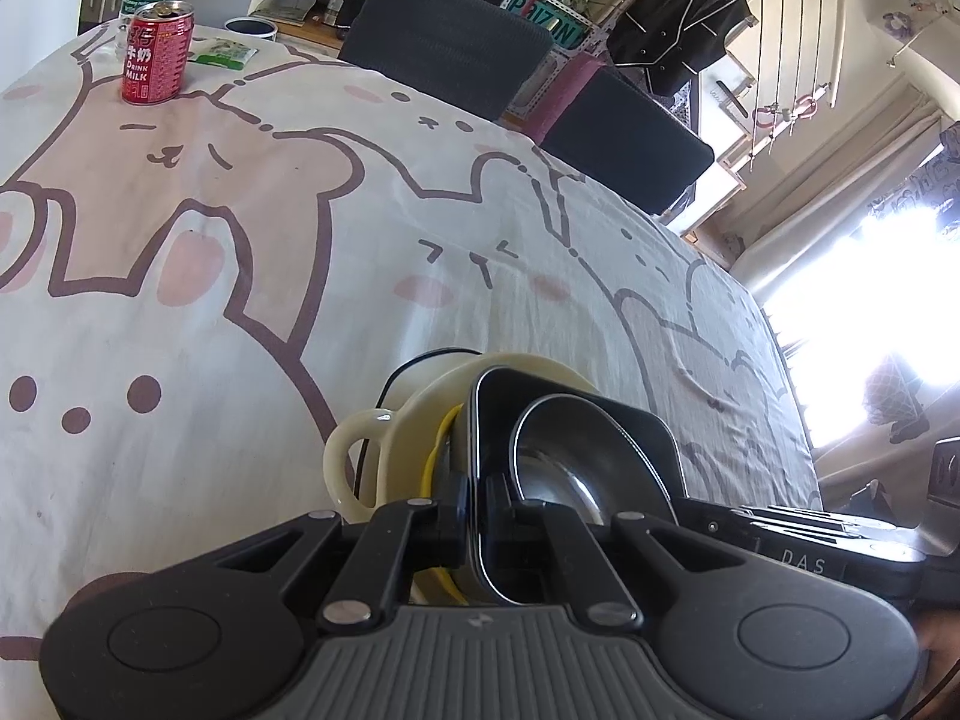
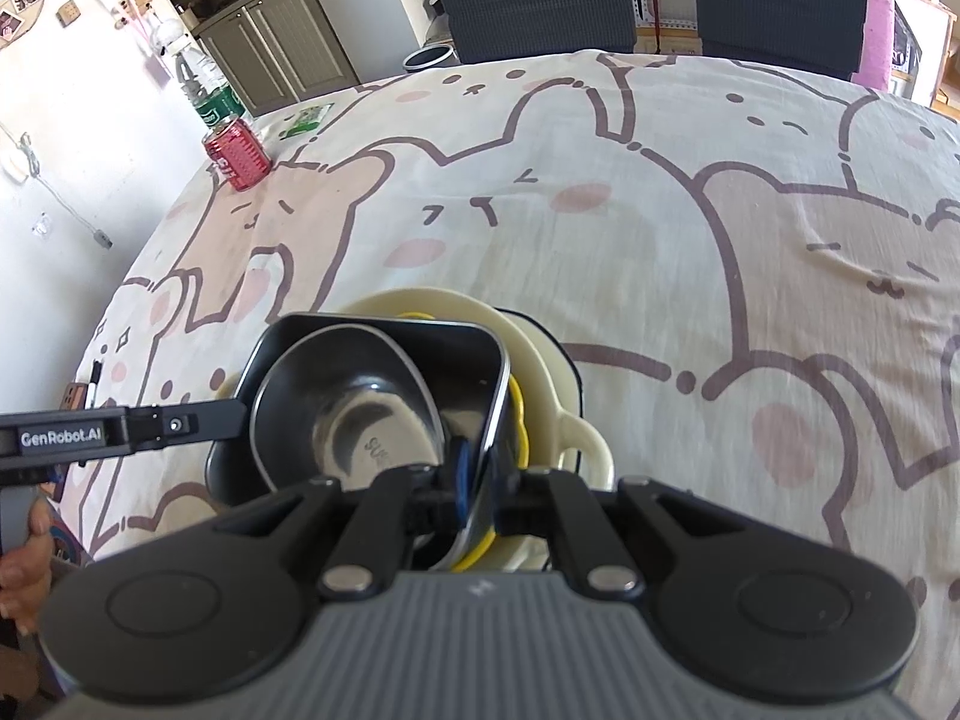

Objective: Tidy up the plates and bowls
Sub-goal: 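Carry the tray over the stacked plates and bowls with both grippers, then lower the tray into the yellow bowl on the stack with both grippers, then open both grippers to release the tray rims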

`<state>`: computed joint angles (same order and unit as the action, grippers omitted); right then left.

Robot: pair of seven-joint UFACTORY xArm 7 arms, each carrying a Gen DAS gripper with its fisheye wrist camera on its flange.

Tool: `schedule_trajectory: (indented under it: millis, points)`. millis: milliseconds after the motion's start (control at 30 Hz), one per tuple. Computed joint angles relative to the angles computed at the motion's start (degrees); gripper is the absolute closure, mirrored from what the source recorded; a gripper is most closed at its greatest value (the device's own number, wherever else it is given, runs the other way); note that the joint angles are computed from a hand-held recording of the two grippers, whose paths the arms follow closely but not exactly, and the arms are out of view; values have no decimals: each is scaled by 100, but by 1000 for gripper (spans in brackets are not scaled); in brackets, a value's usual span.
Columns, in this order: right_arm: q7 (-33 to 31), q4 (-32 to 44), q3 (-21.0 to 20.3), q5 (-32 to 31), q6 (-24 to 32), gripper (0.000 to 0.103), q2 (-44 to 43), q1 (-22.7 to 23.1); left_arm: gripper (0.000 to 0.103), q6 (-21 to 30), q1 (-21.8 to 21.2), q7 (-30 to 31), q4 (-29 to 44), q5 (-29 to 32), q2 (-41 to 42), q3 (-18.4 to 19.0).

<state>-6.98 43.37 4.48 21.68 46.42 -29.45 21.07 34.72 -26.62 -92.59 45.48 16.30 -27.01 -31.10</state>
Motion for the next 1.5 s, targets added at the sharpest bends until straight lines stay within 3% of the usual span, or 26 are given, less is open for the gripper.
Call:
schedule_trajectory:
  millis: [433, 533, 633, 800, 1000, 1167, 1367, 1500]
  points:
    - [56, -83, -3, -110, -190, 88, -208, -57, 91, 559, -15, 251, 313, 215, 47, -65]
    - [59, -145, -39, -137, -268, 78, -345, -64, 79, 684, -25, 260, 367, 264, -12, -81]
    - [134, -243, -26, -228, -392, 58, -520, -122, 65, 854, -6, 295, 464, 344, -79, -136]
    - [334, -458, -4, -400, -574, 39, -955, -188, 24, 1244, 82, 260, 743, 566, -133, -349]
    - [720, -956, 76, -576, -1030, 25, -1737, -212, 2, 1737, 190, 213, 1091, 944, -201, -739]
    - [1000, -1294, 82, -718, -1201, 11, -2381, -151, 0, 2242, 224, 104, 1258, 1084, -342, -1040]
    - [1184, -1627, 187, -988, -1179, 4, -3135, -50, 0, 3016, 391, 22, 1532, 1262, -456, -1534]
    - [1261, -1809, 199, -1066, -1070, 0, -3531, 49, 0, 3217, 468, -68, 1573, 1304, -606, -1794]
